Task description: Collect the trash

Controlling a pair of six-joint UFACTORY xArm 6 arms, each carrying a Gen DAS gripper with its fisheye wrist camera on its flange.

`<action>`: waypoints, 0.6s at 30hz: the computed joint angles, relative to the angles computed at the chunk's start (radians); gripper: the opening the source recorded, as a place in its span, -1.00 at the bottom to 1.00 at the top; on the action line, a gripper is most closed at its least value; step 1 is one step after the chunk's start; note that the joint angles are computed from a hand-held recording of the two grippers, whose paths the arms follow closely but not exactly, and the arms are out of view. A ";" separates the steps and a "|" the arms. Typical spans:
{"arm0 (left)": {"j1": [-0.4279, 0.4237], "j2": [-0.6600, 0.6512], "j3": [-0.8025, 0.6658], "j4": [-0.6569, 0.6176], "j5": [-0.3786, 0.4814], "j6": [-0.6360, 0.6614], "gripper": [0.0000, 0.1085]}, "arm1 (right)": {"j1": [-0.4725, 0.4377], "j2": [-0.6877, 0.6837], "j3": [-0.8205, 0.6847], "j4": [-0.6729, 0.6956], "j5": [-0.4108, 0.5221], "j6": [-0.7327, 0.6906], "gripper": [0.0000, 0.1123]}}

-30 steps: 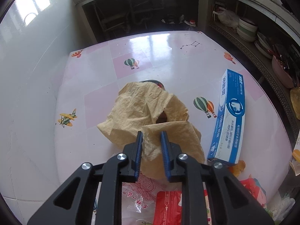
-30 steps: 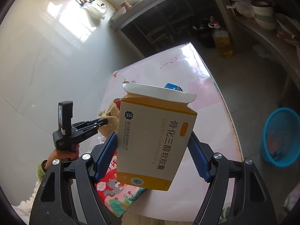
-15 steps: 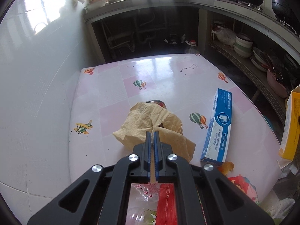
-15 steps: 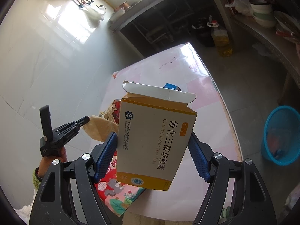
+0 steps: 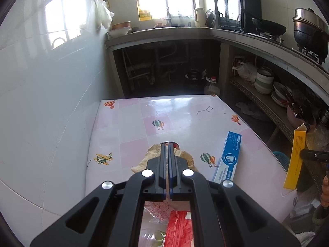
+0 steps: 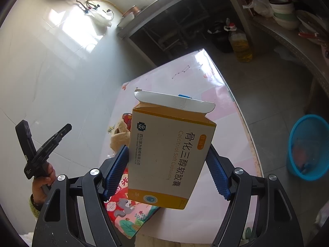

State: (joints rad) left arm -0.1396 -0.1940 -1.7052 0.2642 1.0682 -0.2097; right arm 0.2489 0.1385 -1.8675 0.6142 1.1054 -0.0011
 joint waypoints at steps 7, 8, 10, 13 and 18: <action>-0.045 0.001 -0.033 0.016 -0.016 -0.018 -0.98 | -0.009 -0.022 0.030 0.008 -0.020 0.000 0.26; -0.054 0.004 -0.039 0.017 -0.018 -0.020 -0.98 | -0.011 -0.028 0.037 0.011 -0.024 -0.001 0.26; -0.073 0.010 -0.053 0.023 -0.020 -0.028 -0.98 | -0.016 -0.036 0.046 0.014 -0.028 -0.002 0.26; -0.100 0.028 -0.078 0.023 -0.025 -0.034 -0.98 | -0.027 -0.052 0.065 0.022 -0.036 -0.006 0.26; -0.161 0.076 -0.144 0.025 -0.026 -0.039 -0.98 | -0.045 -0.082 0.106 0.035 -0.061 -0.009 0.26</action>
State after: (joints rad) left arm -0.3003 -0.1178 -1.8495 0.2892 1.0423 -0.2486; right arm 0.2035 0.0564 -1.7614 0.6489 1.0443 -0.0099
